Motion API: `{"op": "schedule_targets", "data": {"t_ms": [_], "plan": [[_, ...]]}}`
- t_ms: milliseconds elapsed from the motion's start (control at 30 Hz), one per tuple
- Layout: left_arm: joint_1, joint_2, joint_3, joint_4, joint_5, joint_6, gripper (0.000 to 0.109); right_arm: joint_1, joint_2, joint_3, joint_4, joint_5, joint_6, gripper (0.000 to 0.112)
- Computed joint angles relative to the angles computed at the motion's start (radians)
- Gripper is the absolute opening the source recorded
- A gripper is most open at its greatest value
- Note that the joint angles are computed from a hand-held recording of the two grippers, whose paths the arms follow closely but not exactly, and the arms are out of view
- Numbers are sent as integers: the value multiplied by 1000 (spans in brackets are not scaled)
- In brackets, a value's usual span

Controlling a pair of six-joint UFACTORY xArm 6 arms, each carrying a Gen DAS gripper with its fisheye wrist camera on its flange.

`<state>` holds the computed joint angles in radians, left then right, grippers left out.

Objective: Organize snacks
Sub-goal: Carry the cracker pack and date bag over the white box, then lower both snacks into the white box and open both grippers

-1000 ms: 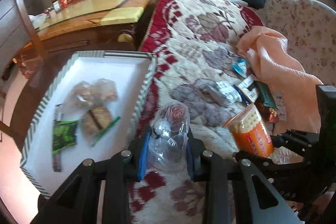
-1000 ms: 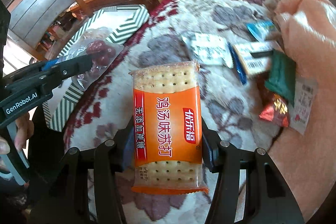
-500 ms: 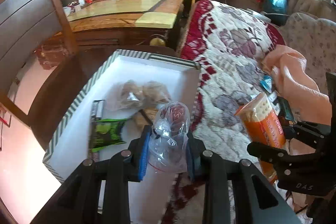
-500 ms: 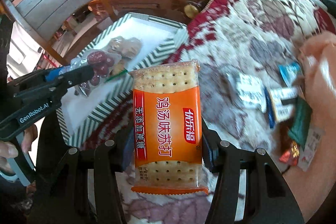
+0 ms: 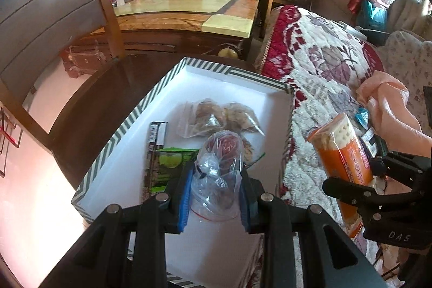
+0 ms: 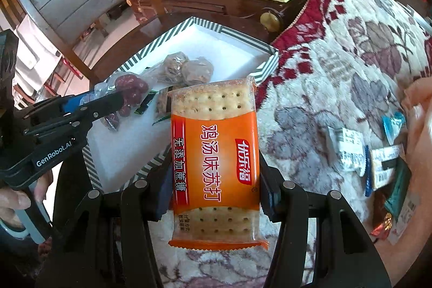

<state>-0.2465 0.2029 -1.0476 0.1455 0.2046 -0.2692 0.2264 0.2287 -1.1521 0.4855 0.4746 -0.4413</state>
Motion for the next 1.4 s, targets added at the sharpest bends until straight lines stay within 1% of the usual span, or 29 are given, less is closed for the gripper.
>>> {"op": "schedule_targets", "data": {"t_ms": [200, 367, 633, 767, 867, 1000, 1200, 1267, 1300, 1367, 1400], "plan": [[17, 11, -3, -19, -1, 7, 31, 17, 49, -65, -30, 19, 22, 53], [30, 20, -1, -61, -2, 33, 31, 25, 93, -127, -53, 44, 46, 53], [38, 44, -16, -109, 6, 68, 31, 42, 195, -280, -74, 95, 79, 53], [44, 54, -20, -116, 9, 73, 31, 50, 259, -367, -61, 117, 103, 53], [45, 61, -21, -126, 9, 84, 31, 58, 307, -428, -65, 125, 131, 53], [45, 65, -22, -88, 3, 58, 31, 65, 379, -515, -81, 144, 183, 53], [46, 70, -23, -95, 2, 62, 32, 67, 481, -627, -119, 164, 273, 53], [47, 74, -26, -63, 1, 35, 32, 65, 503, -653, -106, 176, 282, 53], [48, 75, -27, -51, 3, 24, 35, 63, 515, -666, -78, 182, 278, 53], [49, 78, -29, -51, 6, 19, 36, 56, 529, -686, -25, 208, 267, 54], [49, 79, -30, -53, 9, 19, 37, 52, 529, -687, 16, 223, 253, 56]]}}
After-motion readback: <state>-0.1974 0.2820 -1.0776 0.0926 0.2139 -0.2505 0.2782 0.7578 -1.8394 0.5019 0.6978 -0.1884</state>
